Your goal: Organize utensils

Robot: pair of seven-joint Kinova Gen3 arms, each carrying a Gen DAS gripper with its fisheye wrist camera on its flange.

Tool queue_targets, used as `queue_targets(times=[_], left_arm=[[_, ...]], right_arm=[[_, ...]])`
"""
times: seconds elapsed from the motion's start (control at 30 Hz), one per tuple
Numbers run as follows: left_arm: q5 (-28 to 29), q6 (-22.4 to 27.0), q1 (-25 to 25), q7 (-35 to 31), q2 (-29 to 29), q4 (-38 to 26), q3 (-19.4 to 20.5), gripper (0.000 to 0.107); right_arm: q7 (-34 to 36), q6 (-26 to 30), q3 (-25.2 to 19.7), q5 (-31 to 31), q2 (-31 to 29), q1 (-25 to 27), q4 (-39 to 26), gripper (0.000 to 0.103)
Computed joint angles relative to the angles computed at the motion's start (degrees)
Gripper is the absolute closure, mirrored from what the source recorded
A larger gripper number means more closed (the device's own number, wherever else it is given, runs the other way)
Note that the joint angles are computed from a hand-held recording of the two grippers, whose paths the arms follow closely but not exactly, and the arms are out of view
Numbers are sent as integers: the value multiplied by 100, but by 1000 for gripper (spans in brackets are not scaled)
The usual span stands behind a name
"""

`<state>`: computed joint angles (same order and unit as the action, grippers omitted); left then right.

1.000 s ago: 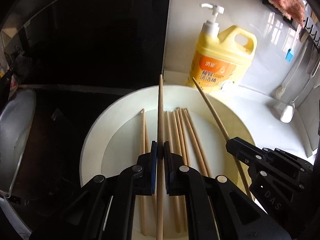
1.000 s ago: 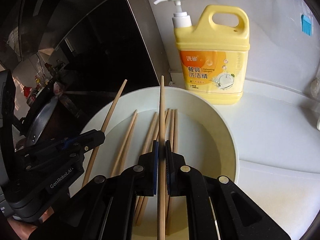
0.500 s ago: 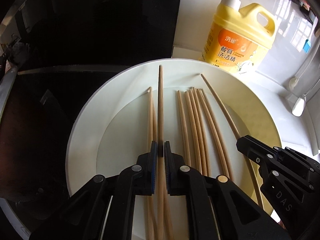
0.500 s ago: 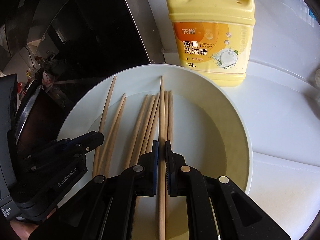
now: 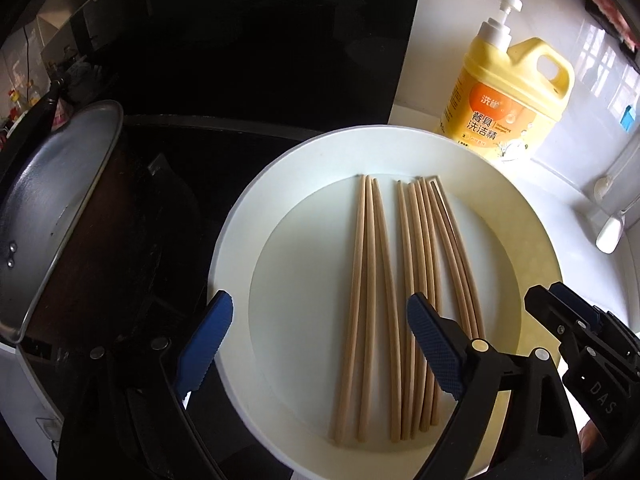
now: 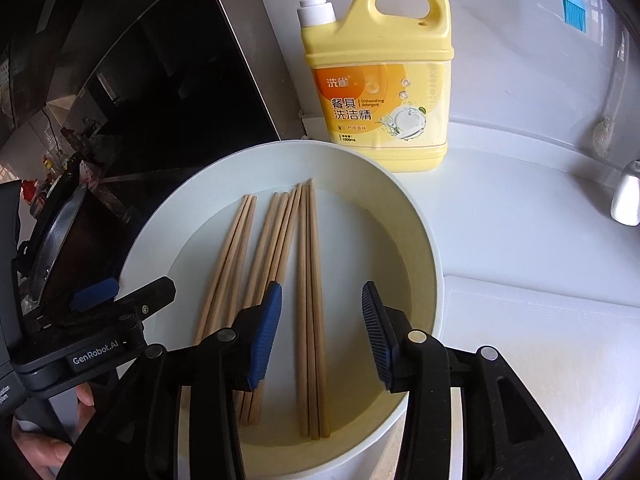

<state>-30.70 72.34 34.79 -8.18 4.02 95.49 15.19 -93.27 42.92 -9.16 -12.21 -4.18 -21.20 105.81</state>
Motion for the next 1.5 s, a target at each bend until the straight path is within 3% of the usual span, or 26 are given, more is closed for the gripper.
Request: queue_targets(times=[0.5, 1.03, 1.5], left_arm=[[-41, 656, 282, 241, -41, -397, 165, 14], [-591, 1850, 945, 633, 52, -1168, 421, 12], [-755, 2355, 1288, 814, 172, -1518, 435, 12]], right_arm=[[-314, 323, -45, 219, -442, -5, 10, 49], [-435, 841, -41, 181, -916, 61, -135, 46], [-332, 1040, 19, 115, -1136, 106, -177, 46]])
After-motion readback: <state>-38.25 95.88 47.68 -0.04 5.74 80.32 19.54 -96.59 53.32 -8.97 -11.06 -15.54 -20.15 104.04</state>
